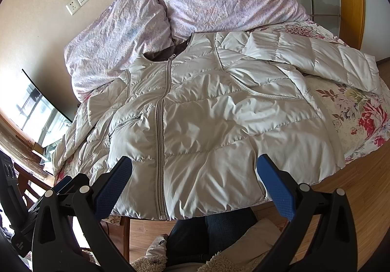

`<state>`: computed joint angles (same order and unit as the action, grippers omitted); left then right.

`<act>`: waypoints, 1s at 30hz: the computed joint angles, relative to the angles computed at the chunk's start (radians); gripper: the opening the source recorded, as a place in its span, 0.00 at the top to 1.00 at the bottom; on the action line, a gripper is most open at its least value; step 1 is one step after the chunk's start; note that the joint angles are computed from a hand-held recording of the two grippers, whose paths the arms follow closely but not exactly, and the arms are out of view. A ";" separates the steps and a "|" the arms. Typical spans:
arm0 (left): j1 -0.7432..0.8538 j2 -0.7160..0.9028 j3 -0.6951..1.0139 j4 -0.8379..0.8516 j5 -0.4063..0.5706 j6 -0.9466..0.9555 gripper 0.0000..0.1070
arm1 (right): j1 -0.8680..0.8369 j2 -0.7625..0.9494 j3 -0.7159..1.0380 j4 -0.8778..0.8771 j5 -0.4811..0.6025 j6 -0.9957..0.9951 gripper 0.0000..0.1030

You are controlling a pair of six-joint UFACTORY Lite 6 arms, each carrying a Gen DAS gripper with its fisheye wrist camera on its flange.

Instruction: Fold large clothes

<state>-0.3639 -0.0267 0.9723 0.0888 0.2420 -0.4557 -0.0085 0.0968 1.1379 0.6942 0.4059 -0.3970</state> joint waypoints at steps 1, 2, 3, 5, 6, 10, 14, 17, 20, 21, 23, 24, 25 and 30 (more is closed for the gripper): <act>0.000 0.000 0.000 0.000 0.000 0.000 0.06 | -0.001 0.000 0.000 0.001 0.001 -0.001 0.01; 0.000 -0.001 0.000 -0.003 0.000 0.003 0.06 | 0.000 0.000 0.000 0.003 0.000 -0.002 0.01; 0.000 0.000 0.000 0.003 0.000 -0.003 0.06 | 0.000 0.000 -0.001 0.001 -0.001 -0.001 0.01; 0.000 0.001 0.001 0.000 0.000 -0.001 0.06 | 0.000 0.000 0.000 0.001 0.000 -0.001 0.01; 0.000 0.000 0.000 -0.001 0.001 0.001 0.06 | 0.000 0.000 0.000 0.001 0.000 -0.001 0.01; 0.000 0.000 0.000 0.002 0.001 -0.002 0.06 | -0.001 0.000 0.000 0.003 0.000 -0.003 0.01; 0.000 0.000 0.000 0.003 0.001 -0.003 0.06 | 0.000 0.000 -0.001 0.002 -0.001 -0.002 0.01; 0.000 0.000 0.000 0.003 0.001 -0.003 0.06 | -0.001 0.000 -0.001 0.005 0.000 -0.006 0.01; 0.000 0.000 0.000 0.003 0.001 -0.003 0.06 | -0.001 0.000 -0.001 0.006 0.001 -0.007 0.01; 0.000 0.000 0.000 0.003 0.001 -0.003 0.06 | -0.002 0.000 -0.001 0.007 0.001 -0.008 0.01; 0.000 0.001 0.001 0.003 0.001 -0.003 0.06 | -0.002 0.000 -0.001 0.009 0.002 -0.009 0.01; 0.000 0.000 0.000 0.004 0.001 -0.004 0.06 | -0.002 0.000 -0.001 0.009 0.002 -0.009 0.01; -0.001 0.000 0.000 0.005 0.001 -0.004 0.06 | -0.002 -0.001 -0.002 0.008 0.001 -0.008 0.01; -0.001 0.000 0.000 0.008 0.000 -0.007 0.06 | -0.002 -0.001 -0.002 0.008 0.001 -0.008 0.01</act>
